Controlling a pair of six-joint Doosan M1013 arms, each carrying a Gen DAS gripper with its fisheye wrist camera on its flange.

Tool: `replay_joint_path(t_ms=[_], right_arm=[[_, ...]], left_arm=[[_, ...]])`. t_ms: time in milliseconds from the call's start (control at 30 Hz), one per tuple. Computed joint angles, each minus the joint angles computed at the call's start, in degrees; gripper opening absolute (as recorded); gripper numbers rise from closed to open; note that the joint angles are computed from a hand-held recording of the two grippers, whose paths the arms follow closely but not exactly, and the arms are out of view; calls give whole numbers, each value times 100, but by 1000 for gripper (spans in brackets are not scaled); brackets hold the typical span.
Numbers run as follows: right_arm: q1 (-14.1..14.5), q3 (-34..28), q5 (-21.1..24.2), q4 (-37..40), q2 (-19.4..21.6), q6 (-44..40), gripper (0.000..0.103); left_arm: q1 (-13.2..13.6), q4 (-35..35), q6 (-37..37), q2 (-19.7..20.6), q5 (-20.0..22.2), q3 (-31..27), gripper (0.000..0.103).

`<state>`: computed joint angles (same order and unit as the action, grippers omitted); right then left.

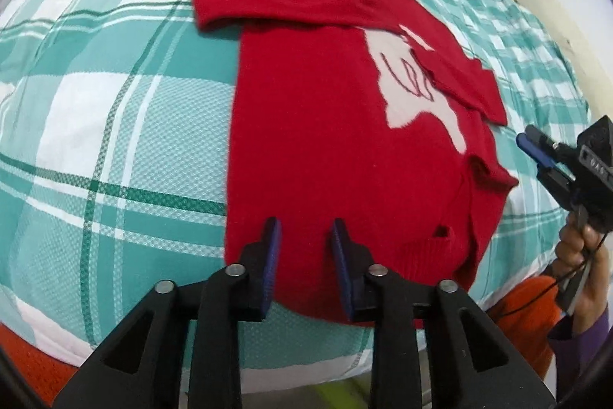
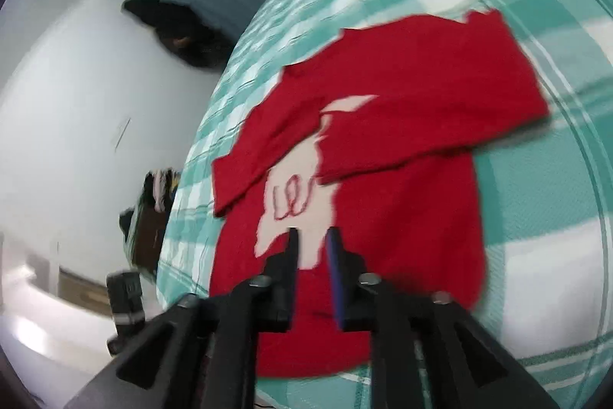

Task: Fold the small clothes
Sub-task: 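Pull the held hem with both grippers to stretch the sweater body flat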

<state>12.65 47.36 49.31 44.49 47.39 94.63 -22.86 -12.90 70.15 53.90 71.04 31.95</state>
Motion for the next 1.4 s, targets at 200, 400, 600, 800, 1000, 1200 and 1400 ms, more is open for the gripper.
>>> replay_joint_path(t_ms=[200, 400, 600, 800, 1000, 1200, 1400], right_arm=[[110, 344, 354, -1142, -388, -1091, 61], [548, -440, 815, -2866, 38, -1850, 63], [465, -411, 1226, -2506, -65, -2328, 4], [270, 1359, 1103, -2659, -1125, -2059, 10], [-39, 2214, 790, -1853, -1473, -711, 60], [-137, 2529, -62, 849, -1242, -1675, 60], [-22, 2185, 147, 440, -1080, -1261, 4]], left_arm=[[-145, 393, 553, 49, -186, -98, 49], [-240, 696, 1208, 461, 289, -826, 16], [-113, 146, 1875, -373, -420, 439, 1], [-208, 635, 2131, -1011, -423, 1607, 9], [0, 50, 947, -1378, -1288, 2288, 42], [42, -903, 661, -941, -1129, 1843, 47], [-86, -548, 688, -1032, -1179, 1823, 4]])
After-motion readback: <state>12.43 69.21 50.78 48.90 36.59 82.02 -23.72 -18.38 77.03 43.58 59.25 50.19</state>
